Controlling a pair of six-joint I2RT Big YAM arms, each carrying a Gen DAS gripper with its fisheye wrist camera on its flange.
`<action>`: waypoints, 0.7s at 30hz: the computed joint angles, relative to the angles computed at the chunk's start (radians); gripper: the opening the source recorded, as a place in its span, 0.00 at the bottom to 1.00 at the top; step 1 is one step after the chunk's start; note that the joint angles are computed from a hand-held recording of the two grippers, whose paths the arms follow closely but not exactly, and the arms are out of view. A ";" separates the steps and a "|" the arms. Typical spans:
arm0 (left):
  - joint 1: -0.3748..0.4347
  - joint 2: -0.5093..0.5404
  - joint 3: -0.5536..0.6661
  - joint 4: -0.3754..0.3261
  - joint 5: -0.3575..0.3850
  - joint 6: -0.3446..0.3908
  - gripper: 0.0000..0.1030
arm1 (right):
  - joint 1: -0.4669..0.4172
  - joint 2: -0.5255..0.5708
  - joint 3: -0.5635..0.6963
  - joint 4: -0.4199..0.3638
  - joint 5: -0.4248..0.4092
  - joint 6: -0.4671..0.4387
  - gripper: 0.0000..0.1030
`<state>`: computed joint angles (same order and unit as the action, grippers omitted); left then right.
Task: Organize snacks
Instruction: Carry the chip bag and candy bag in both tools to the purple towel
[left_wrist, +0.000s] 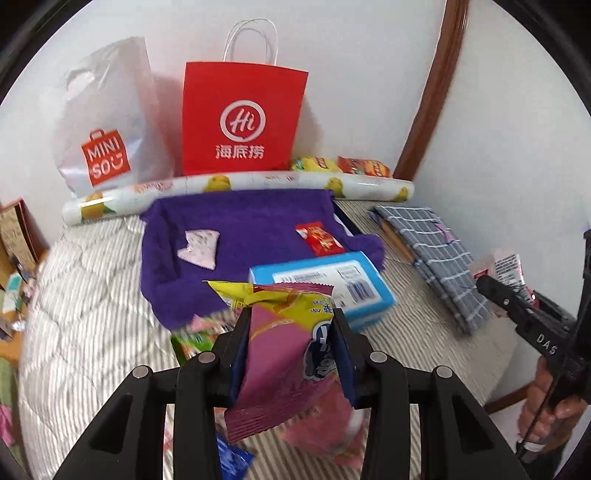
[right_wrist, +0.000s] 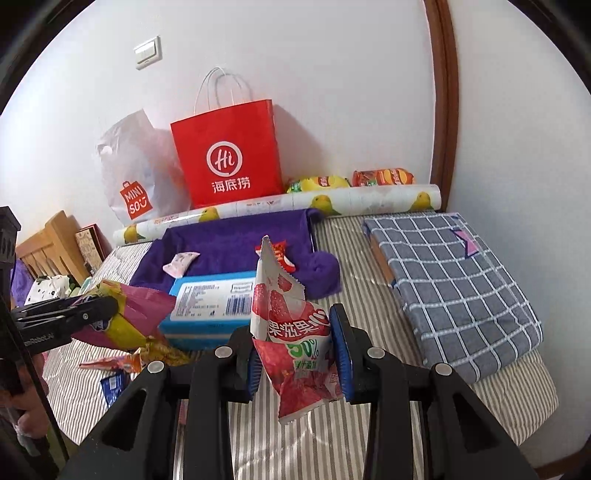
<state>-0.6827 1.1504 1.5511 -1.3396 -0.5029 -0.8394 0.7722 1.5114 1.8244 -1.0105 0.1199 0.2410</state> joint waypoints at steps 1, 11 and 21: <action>0.009 0.002 0.002 0.004 0.005 0.008 0.37 | 0.000 0.013 0.017 -0.006 0.001 0.000 0.32; 0.106 0.000 -0.008 0.055 0.044 0.050 0.37 | 0.000 0.139 0.177 -0.032 -0.042 -0.014 0.32; 0.254 0.012 -0.007 0.110 0.110 0.093 0.37 | 0.004 0.310 0.402 -0.085 -0.105 -0.036 0.32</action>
